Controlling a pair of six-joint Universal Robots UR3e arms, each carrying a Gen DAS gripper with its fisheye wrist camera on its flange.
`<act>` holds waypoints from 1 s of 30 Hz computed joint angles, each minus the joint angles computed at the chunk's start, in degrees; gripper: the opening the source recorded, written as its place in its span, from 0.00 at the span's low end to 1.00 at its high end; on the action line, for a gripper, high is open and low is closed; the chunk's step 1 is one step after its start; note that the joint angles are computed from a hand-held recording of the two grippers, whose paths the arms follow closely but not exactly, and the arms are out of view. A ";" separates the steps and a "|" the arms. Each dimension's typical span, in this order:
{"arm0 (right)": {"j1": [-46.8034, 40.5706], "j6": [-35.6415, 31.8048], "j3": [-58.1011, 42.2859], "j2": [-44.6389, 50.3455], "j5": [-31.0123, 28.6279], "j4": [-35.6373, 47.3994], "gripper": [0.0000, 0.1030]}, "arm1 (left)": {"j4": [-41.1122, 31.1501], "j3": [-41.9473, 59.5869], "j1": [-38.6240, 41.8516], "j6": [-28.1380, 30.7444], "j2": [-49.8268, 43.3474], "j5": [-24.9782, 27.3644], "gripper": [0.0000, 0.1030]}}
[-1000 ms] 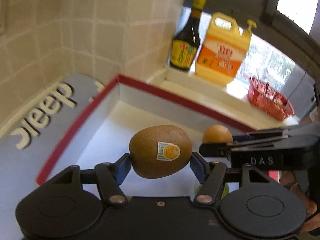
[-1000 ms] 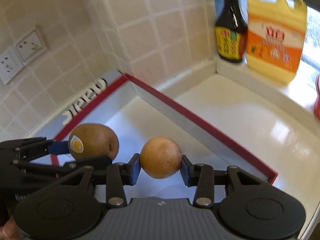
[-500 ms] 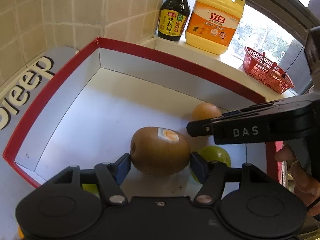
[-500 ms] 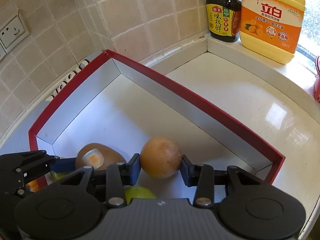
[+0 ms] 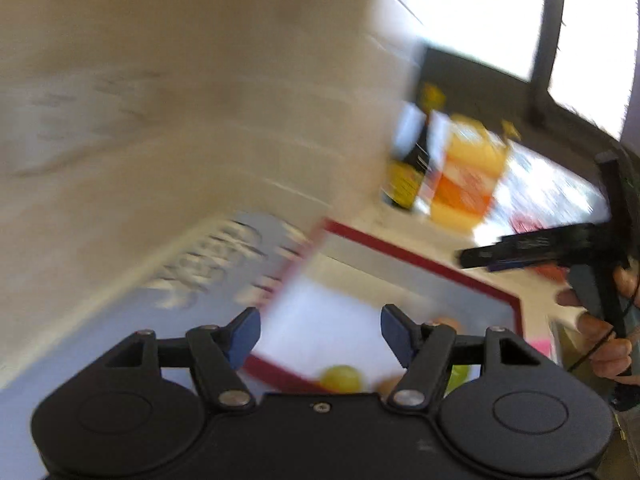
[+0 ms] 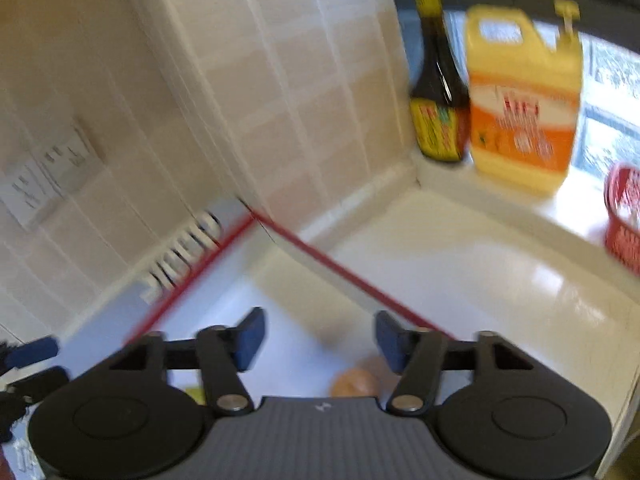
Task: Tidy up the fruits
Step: 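Withdraw both open tools from the box back over the table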
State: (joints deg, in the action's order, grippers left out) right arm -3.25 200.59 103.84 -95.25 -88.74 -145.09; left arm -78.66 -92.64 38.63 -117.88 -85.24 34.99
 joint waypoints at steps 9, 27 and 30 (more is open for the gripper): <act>11.45 -4.63 -17.14 6.35 -0.14 -1.42 0.86 | -32.43 2.98 41.88 21.01 14.54 -5.18 0.77; 35.33 -8.39 -74.26 50.70 -6.35 22.13 0.89 | -25.56 -19.80 70.49 30.66 22.99 8.62 0.77; 36.44 -10.32 -83.42 57.19 -6.03 27.08 0.89 | -18.65 -24.24 69.32 26.89 22.46 10.75 0.77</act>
